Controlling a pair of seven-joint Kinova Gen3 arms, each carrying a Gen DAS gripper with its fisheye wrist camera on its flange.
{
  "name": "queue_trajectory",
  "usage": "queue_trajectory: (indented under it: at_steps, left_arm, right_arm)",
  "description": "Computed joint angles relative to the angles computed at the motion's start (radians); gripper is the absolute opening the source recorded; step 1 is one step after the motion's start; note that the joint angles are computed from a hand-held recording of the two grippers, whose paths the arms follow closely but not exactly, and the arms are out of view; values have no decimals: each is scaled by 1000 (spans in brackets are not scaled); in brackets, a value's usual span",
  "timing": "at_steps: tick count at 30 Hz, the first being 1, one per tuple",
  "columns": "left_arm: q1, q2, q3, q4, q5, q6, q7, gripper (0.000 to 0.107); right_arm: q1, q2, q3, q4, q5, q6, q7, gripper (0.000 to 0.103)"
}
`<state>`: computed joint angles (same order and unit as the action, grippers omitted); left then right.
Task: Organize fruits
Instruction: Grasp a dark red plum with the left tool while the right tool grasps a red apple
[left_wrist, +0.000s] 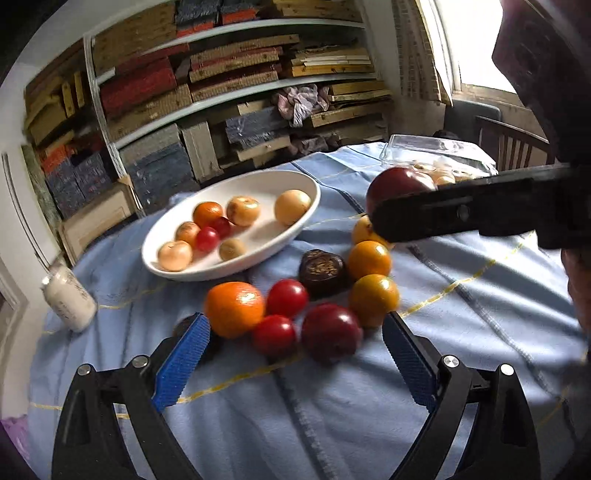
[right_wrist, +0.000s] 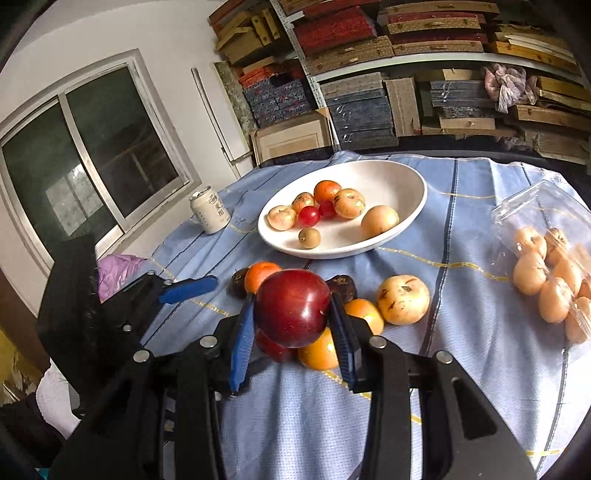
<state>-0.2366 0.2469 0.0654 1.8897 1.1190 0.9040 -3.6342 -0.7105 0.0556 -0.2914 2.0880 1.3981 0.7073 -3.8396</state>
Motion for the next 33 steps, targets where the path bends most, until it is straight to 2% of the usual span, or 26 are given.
queue_trajectory:
  at_steps: [1,3,5,6,8,11,13,15,17,19,20,25,28,30,32,33]
  left_arm:
    - [21,17,-20,-24,-19,26,41,95]
    - [104,52,-104,-78,-64,79,122,95]
    - [170,76,-165,-123,-112,110,203,85]
    - [177,80,-168,-141,-139,117,244,83]
    - [147,85,-117,-158,-175,108,304,79]
    - [42,86,21,-152,-209,73,319,76]
    - [14,82,57,-143,-217,61,312,74]
    - [11,74,59,-132,-213,54,293,70]
    - [3,70,60,-127,-204,65,275,59]
    - [-4,80,50,-152,-213,127,281,48]
    - [-12,86,55,-165,-228,159,292,46]
    - [-16,77,66,-147,-252,165,257,45]
    - [-5,50,71,-104,-272,103,235,46]
    - [52,65,34,-123,-314,89,287,46]
    - [84,101,4,-178,-336,135,368,46]
    - [79,113,13,-197,-340,148,399,46]
  right_arm:
    - [-2,-3,-2,4,-2,3,-3,38]
    - [-2,-6,-3,6,0,4,-9,38]
    - [-2,-11,-5,12,3,6,-18,38]
    - [-2,-13,-6,15,6,6,-24,38]
    - [0,-14,-7,16,6,2,-21,38]
    - [2,-13,-7,14,3,-6,-12,38]
    - [4,-15,-7,15,1,-8,-10,38]
    - [6,-17,-6,17,-1,-11,-10,38]
    - [10,-16,-5,17,-2,-17,-7,38]
    - [11,-15,-4,16,-3,-20,-5,38]
    - [12,-16,-4,16,-3,-20,-5,38]
    - [10,-16,-6,19,0,-14,-14,38]
    - [12,-17,-6,19,-2,-17,-13,38]
    - [12,-17,-6,19,-4,-19,-10,38]
    - [11,-17,-6,19,-3,-18,-7,38]
    - [11,-17,-7,19,-4,-17,-6,38]
